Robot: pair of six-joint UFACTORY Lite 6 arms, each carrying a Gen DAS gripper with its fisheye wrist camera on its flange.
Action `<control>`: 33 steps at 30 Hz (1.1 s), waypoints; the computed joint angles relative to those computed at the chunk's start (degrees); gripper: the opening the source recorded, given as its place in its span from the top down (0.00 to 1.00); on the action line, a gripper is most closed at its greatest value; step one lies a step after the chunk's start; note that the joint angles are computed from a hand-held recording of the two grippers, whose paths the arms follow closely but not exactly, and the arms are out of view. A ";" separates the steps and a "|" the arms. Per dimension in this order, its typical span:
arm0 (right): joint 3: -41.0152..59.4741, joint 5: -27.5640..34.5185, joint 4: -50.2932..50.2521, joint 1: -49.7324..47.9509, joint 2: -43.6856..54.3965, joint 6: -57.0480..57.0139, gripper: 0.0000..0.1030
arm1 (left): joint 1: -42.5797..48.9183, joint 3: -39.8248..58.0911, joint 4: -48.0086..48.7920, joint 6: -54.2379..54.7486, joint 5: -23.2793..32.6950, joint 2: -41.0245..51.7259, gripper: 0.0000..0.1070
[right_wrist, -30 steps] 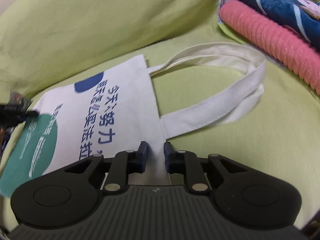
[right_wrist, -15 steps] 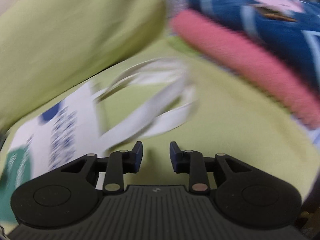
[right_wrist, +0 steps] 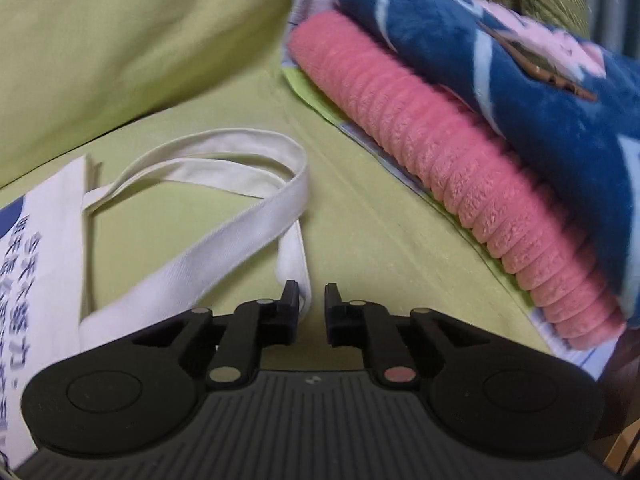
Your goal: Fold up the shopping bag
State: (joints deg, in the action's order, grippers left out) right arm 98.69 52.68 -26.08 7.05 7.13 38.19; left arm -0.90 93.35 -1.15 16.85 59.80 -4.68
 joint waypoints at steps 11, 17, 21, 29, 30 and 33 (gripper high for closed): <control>-29.52 -0.99 -22.97 37.17 -24.69 -14.81 0.63 | -17.23 -20.10 16.83 9.79 -5.08 -15.60 0.73; -32.79 -3.17 -32.70 40.14 -20.64 -23.39 0.76 | -17.50 -23.28 20.71 9.62 -11.52 -15.32 0.79; -26.99 1.35 -26.49 41.95 -16.87 -26.94 0.95 | -16.86 -23.53 20.66 10.10 -13.18 -14.68 0.80; -31.91 2.56 -35.26 43.33 -18.56 -27.30 0.70 | -21.07 -28.77 25.91 5.95 -13.42 -19.56 0.89; -30.71 1.13 -33.80 41.96 -17.33 -28.60 0.74 | -20.79 -28.56 25.45 5.91 -13.68 -19.26 0.90; -28.28 0.47 -31.80 41.23 -14.45 -26.01 0.86 | -19.37 -27.94 25.50 5.70 -15.57 -17.91 0.90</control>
